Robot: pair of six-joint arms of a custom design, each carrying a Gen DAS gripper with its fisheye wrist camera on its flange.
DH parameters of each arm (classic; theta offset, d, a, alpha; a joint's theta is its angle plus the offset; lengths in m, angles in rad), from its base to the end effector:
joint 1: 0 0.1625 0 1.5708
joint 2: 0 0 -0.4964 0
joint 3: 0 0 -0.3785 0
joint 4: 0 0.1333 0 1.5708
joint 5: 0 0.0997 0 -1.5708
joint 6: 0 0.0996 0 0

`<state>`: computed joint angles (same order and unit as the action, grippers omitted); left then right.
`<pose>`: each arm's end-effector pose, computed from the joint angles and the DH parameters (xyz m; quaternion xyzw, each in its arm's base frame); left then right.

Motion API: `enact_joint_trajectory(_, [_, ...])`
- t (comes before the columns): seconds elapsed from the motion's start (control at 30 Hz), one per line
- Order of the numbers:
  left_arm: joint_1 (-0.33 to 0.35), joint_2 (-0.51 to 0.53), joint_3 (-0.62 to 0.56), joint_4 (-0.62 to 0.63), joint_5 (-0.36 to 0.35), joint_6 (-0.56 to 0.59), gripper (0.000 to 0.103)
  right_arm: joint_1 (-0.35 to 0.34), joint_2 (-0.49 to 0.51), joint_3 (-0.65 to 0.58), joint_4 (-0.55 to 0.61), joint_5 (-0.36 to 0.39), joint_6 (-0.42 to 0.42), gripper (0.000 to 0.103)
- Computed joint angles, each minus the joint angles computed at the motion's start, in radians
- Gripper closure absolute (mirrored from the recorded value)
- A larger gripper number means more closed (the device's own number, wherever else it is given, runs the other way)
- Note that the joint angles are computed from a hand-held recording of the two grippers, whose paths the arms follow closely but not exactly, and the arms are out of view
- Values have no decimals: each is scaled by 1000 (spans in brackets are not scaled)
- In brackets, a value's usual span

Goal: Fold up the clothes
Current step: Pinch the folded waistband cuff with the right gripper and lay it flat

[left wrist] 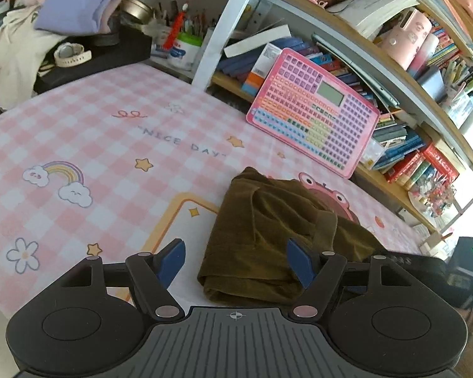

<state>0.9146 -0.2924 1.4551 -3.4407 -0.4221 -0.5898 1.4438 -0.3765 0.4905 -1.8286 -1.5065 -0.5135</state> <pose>-0.2665 -0.7134 -0.0081 -0.1619 0.7934 -0.5335 0.2443 0.0182 -0.9606 0.2179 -0.1937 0.9779 -0.0782 0.0078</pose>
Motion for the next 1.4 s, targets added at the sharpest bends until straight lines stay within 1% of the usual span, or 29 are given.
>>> enact_joint_trajectory(0.07, [8,-5,8,-18,-20,10,31,5,-46,105,-118,-5,-48,65])
enact_joint_trajectory(0.13, [18,-9,11,-35,-43,22,31,9,-84,192,-227,-7,-97,72])
enact_joint_trajectory(0.17, [23,-11,13,-41,-60,27,31,10,-100,227,-265,-2,-127,73])
enact_joint_trajectory(0.2, [27,-13,14,-48,-75,37,31,14,-110,252,-285,7,-154,74])
enact_joint_trajectory(0.23, [31,-15,15,-55,-90,46,31,19,-113,265,-295,8,-163,75])
enact_joint_trajectory(0.3, [37,-18,20,-73,-116,70,31,29,-111,278,-306,-1,-162,78])
enact_joint_trajectory(0.37, [43,-24,29,-87,-143,86,31,42,-97,285,-341,-37,-160,84])
enact_joint_trajectory(0.4, [45,-29,37,-96,-151,93,31,50,-86,287,-366,-71,-161,90])
enact_joint_trajectory(0.43, [47,-34,47,-107,-157,98,31,62,-70,285,-399,-133,-166,95])
enact_joint_trajectory(0.47, [49,-39,57,-115,-160,99,31,71,-56,283,-422,-189,-178,95])
enact_joint_trajectory(0.5, [50,-45,68,-123,-163,99,31,72,-53,288,-435,-205,-191,95])
enact_joint_trajectory(0.6, [55,-61,93,-151,-176,115,31,71,-60,318,-476,-207,-216,95])
enact_joint_trajectory(0.67, [59,-68,101,-162,-191,135,31,72,-73,348,-514,-207,-198,95])
enact_joint_trajectory(0.77, [64,-75,101,-170,-223,198,31,69,-126,456,-609,-182,-181,94])
enact_joint_trajectory(0.87, [71,-84,101,-148,-255,229,31,65,-197,599,-719,-184,-231,93])
enact_joint_trajectory(0.9, [74,-87,102,-132,-264,230,31,64,-218,647,-764,-195,-252,92])
enact_joint_trajectory(0.97, [78,-96,101,-81,-265,224,31,62,-256,741,-862,-222,-293,87])
enact_joint_trajectory(1.03, [81,-103,102,-37,-267,224,31,63,-282,821,-959,-267,-315,73])
enact_joint_trajectory(1.1, [81,-108,104,3,-273,233,31,67,-298,879,-1041,-324,-322,63])
enact_joint_trajectory(1.17, [80,-112,107,44,-280,241,31,68,-307,919,-1117,-355,-331,59])
enact_joint_trajectory(1.23, [79,-115,108,84,-290,246,30,66,-315,944,-1178,-373,-327,43])
enact_joint_trajectory(1.33, [76,-114,107,131,-306,252,30,60,-328,975,-1227,-406,-298,34])
enact_joint_trajectory(1.37, [75,-114,107,144,-311,253,25,58,-331,983,-1236,-424,-287,33])
enact_joint_trajectory(1.4, [75,-113,106,157,-317,255,24,57,-333,987,-1242,-442,-279,30])
